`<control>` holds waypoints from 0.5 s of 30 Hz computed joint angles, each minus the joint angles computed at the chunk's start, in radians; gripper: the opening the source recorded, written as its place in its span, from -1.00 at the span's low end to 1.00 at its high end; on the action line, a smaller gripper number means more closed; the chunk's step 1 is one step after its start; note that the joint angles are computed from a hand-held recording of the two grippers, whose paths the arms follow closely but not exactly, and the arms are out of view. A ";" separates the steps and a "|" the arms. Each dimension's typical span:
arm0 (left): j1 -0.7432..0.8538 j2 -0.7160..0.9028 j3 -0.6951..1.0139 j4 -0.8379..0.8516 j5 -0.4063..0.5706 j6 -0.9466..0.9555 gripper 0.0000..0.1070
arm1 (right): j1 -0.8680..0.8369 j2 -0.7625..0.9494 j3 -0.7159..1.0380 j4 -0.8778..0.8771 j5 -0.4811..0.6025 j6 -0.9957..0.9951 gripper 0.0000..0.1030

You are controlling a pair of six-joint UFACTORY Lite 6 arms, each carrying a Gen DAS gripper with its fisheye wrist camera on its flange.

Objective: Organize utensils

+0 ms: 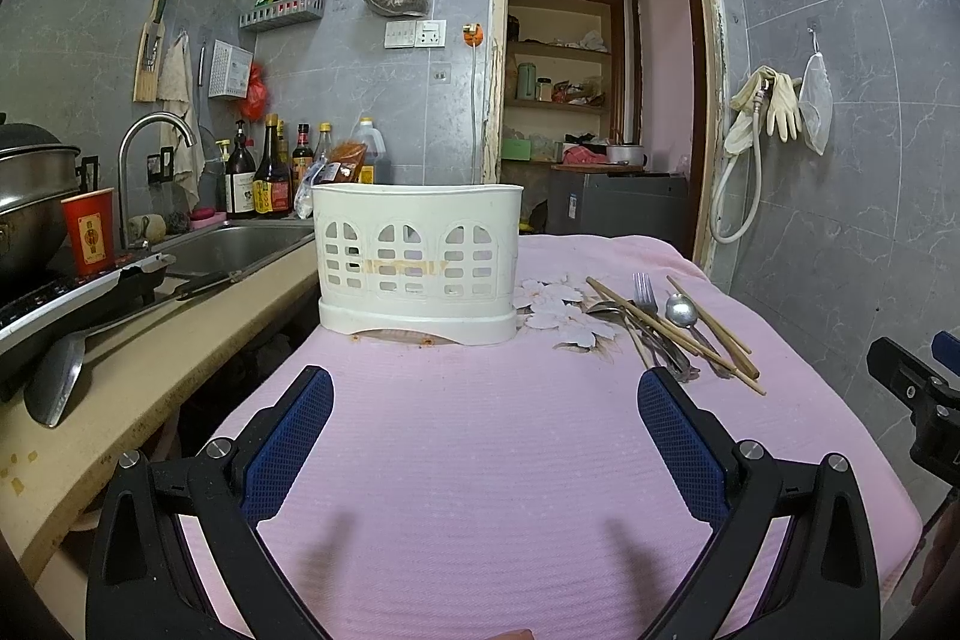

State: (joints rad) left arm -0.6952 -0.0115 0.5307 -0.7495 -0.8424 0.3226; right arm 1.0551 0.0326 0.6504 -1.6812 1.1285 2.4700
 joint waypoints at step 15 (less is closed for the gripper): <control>-0.006 -0.005 0.000 -0.019 0.001 0.014 0.86 | -0.022 -0.014 -0.014 -0.025 -0.017 0.003 1.00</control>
State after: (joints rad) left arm -0.7011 -0.0163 0.5309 -0.7681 -0.8414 0.3370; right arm 1.0332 0.0187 0.6361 -1.7057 1.1119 2.4730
